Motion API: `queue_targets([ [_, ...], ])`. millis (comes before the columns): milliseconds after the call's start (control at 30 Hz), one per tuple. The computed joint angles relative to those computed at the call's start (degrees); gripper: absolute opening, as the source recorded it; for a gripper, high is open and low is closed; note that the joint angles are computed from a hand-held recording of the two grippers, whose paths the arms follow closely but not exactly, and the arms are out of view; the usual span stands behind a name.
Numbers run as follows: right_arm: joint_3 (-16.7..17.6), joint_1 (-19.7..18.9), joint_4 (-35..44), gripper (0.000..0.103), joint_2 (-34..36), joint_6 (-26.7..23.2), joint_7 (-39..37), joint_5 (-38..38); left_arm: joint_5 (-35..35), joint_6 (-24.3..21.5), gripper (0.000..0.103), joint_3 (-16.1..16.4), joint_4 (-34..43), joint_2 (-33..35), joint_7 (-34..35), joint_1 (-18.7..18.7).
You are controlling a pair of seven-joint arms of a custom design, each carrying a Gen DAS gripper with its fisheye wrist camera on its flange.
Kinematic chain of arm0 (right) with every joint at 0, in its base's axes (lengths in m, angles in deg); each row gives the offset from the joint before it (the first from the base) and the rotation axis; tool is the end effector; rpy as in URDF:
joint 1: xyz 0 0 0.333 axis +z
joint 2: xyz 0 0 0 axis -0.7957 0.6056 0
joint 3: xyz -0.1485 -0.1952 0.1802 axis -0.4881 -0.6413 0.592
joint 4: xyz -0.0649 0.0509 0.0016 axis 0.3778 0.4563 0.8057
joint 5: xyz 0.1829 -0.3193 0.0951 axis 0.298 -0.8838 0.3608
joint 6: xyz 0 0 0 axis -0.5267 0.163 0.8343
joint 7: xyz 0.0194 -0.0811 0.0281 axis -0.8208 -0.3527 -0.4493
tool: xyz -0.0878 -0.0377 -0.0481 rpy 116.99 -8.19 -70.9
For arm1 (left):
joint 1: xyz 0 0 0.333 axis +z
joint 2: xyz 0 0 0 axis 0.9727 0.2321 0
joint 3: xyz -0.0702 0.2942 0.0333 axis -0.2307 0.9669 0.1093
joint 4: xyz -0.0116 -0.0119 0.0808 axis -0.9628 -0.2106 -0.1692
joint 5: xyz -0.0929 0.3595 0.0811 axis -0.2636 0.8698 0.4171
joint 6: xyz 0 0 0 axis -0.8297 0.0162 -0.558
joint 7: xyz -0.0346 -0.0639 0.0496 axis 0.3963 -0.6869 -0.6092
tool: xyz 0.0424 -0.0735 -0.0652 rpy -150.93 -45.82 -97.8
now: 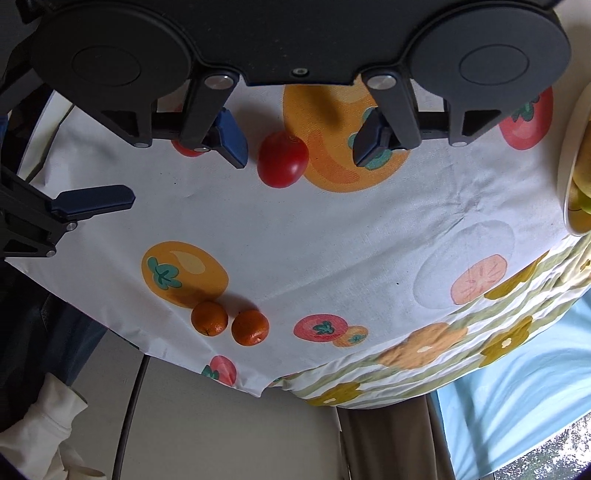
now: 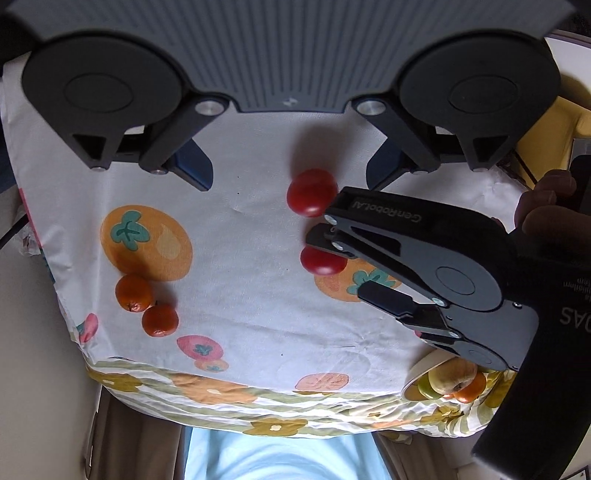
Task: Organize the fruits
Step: 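Grasp a red tomato with the left tool while the right tool grasps another, then carry both red tomatoes over the fruit bowl with both tools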
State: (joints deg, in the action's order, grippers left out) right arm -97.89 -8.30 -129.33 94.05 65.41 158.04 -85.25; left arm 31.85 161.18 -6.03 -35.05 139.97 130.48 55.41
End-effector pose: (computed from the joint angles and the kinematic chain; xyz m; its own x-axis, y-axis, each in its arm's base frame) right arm 0.5909 0.4674 0.3578 0.0780 -0.9963 -0.0356 -0.7727 -0.0379 -0.6337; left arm 0.7018 -0.4010 0.3592 -0.7497 -0.6586 -0.0654 -0.5034 0.6316 -0.5896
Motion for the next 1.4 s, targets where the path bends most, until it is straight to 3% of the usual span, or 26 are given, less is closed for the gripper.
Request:
queue_targets([
  [167, 0.87, -0.64, 1.83, 0.093, 1.17, -0.61, -2.49, 1.26, -0.29, -2.34, 0.040, -0.09, 3.54, 2.03, 0.82, -0.70],
  [333, 1.35, -1.18, 3.03, 0.082, 2.10, -1.04, -3.99, 3.28, 0.36, 0.06, 0.034, 0.44, 0.74, 0.72, 1.32, -0.75],
  [500, 1.66, -1.59, 3.94, 0.072, 3.06, -0.76, -5.57, 4.85, 0.90, 1.38, 0.034, 0.85, -1.80, -0.74, -0.12, -0.35],
  [867, 0.53, -0.98, 4.77, 0.063, 3.80, -0.57, -6.04, 5.43, 4.82, 4.54, 0.034, 3.35, -7.22, -3.95, -7.67, 0.06],
  [1000, 1.24, -1.72, 5.30, 0.048, 4.05, -0.06, -7.58, 6.37, 6.35, 6.31, 0.034, 4.22, -10.74, -6.25, -11.51, 0.32],
  [1400, 0.63, -1.51, 9.93, 0.048, 5.10, -1.97, -10.05, 6.48, 9.73, 10.73, 0.034, 5.07, -19.21, -12.96, -21.57, 1.84],
])
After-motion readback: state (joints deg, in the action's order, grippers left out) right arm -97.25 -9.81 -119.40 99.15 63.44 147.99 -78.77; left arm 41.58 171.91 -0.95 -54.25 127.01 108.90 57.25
